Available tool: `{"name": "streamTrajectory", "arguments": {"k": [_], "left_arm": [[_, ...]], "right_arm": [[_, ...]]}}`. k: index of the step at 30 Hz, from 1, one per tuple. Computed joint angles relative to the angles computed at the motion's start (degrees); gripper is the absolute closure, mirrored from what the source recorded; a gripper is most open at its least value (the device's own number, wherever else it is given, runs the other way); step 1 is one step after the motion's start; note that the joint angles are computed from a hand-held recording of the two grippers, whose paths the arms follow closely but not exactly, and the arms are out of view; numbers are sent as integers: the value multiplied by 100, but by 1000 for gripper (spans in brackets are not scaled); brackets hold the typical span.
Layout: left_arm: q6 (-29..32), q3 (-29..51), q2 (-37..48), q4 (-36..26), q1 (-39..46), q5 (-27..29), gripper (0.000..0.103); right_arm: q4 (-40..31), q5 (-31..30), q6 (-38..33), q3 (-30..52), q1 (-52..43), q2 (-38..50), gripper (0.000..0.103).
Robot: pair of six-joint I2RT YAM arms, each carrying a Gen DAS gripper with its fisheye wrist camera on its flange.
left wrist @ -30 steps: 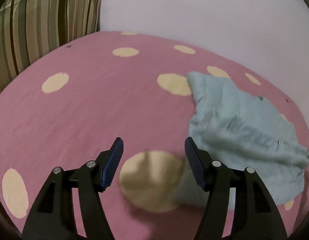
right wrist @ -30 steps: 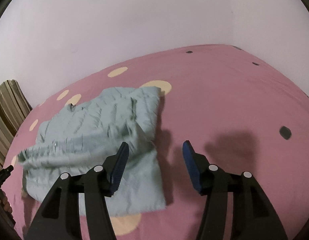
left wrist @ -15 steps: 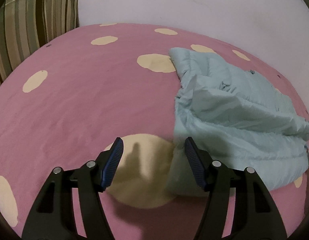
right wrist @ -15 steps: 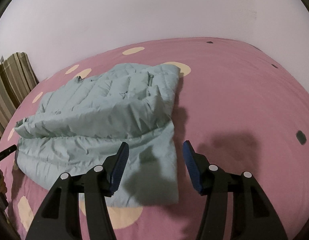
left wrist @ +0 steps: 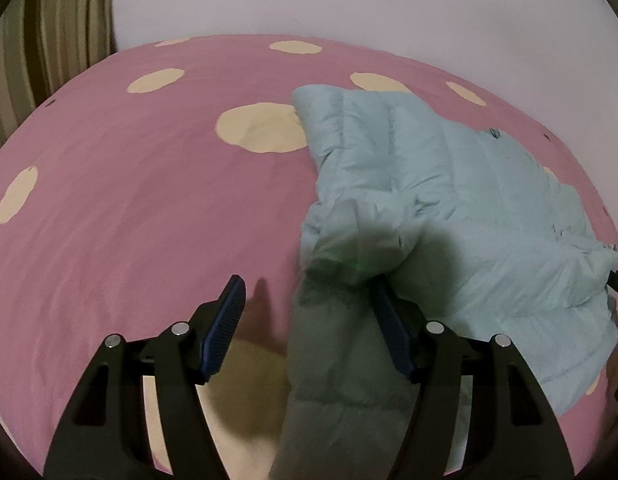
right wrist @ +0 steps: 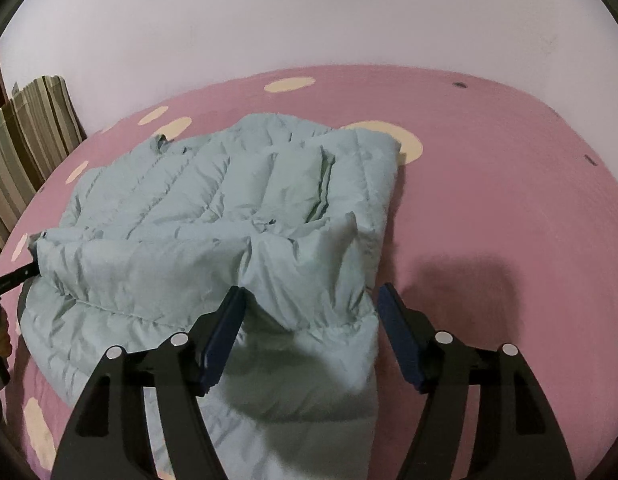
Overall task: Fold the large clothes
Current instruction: 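Grasp the folded jacket edge with both grippers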
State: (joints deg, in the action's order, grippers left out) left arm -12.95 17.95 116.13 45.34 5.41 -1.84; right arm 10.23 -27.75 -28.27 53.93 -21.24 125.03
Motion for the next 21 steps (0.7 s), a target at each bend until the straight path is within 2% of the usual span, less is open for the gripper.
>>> {"name": "streamTrajectory", "arguments": {"k": [7,10,11,12,16,17,19,21], "left_arm": [[319,484,269,-439,161,295,39],[374,505,338,-386,130,386,51],[389,498,361,-339,95,432,59],[397,494,380,-308,61,448,66],[401,481,375,-289,-300,36,78],[394,477,349,-317,-355,-47,82],[376,464,254,-405,-456,-187,88],[352,419,147,-453,-520,-303,94]], "right_arm": [[-125,252,-182,302,183,327,35],[-205,182,-146,417,140,446,35],[-202,169,-126,428,130,479,35],[-170,174,-110,429,127,509,38],[-35,204,-88,297,130,505,61],[-8,181,-93,239,129,473,64],[149,200,-108,59,141,380,78],[324,219,-124,-127,150,287,85]]}}
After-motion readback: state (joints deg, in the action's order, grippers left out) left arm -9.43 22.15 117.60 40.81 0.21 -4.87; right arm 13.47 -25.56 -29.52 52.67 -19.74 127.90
